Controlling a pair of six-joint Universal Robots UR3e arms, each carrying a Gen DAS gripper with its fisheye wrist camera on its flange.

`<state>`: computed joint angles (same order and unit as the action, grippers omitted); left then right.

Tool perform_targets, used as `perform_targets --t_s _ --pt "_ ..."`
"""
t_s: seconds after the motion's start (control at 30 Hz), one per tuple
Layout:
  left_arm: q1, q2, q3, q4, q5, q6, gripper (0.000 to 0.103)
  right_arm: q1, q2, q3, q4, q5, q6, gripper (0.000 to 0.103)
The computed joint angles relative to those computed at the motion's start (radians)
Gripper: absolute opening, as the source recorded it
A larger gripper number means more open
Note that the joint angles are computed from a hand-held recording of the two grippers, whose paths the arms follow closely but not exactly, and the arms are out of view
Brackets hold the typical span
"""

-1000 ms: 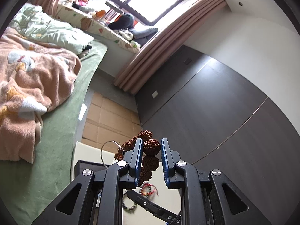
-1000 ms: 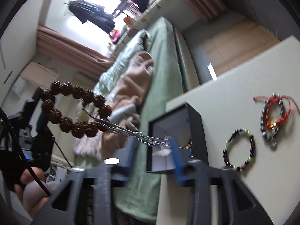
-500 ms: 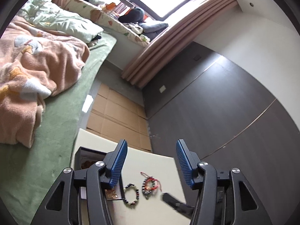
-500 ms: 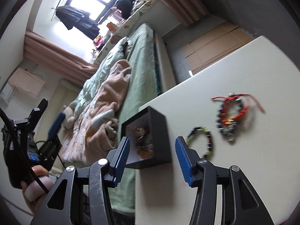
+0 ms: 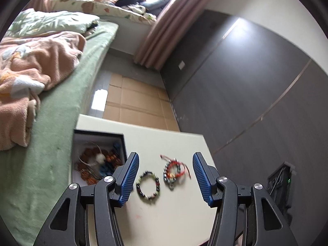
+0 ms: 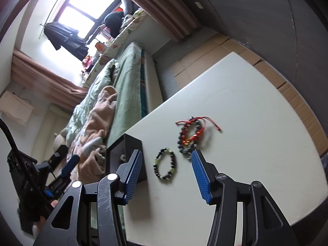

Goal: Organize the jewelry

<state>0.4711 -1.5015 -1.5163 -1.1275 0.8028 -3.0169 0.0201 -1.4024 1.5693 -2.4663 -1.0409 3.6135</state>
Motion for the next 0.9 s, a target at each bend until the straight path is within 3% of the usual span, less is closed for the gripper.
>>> perform_targets --t_s 0.3,0.63,0.9 --pt "-0.169 -0.040 -0.028 0.067 0.136 -0.015 0.056 -0.084 -0.106 0.104 0.050 -0.013 -0.014 0.051" --pt "-0.337 -0.160 -0.001 0.119 0.321 -0.030 0.038 -0.170 -0.168 0.169 0.112 0.003 -0.027 0.051" --pt "-0.415 -0.271 0.040 0.154 0.444 -0.029 0.035 -0.193 -0.162 0.164 0.143 0.018 -0.040 0.051"
